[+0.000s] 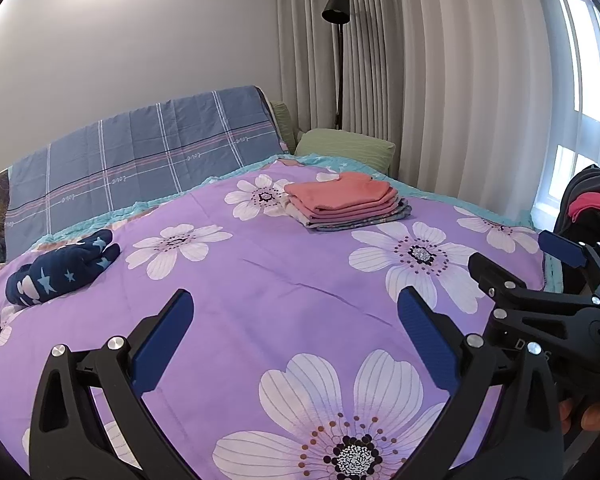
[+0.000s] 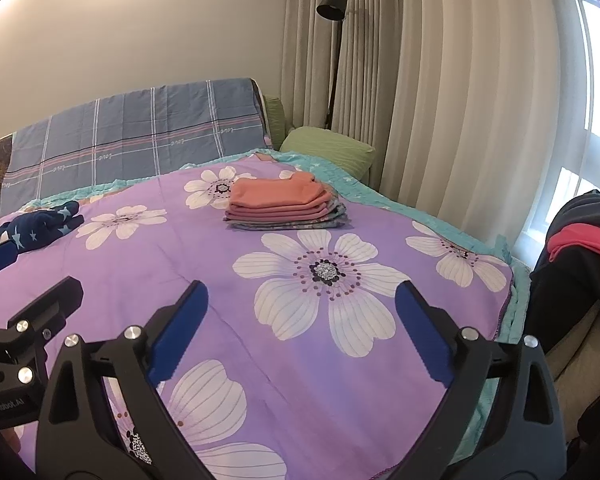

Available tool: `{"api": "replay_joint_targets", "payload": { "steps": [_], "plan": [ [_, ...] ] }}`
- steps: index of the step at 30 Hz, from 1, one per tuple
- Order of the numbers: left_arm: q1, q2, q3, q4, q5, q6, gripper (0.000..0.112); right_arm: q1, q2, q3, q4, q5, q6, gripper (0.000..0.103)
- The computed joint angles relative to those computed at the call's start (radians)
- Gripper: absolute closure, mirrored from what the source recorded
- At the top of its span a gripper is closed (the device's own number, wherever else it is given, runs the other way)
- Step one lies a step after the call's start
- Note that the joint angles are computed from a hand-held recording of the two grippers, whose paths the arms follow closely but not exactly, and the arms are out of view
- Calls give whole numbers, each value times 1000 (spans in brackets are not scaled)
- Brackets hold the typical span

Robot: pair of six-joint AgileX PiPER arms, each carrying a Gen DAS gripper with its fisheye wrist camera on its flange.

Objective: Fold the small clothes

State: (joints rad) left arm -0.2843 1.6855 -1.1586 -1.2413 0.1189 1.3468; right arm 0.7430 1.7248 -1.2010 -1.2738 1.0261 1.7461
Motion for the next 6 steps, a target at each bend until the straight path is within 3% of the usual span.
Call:
{"api": "replay_joint_targets", "payload": {
  "steps": [6],
  "plan": [
    [2, 0, 2, 31, 1, -32, 11, 5, 8, -12, 4, 3, -9, 5]
  ]
}}
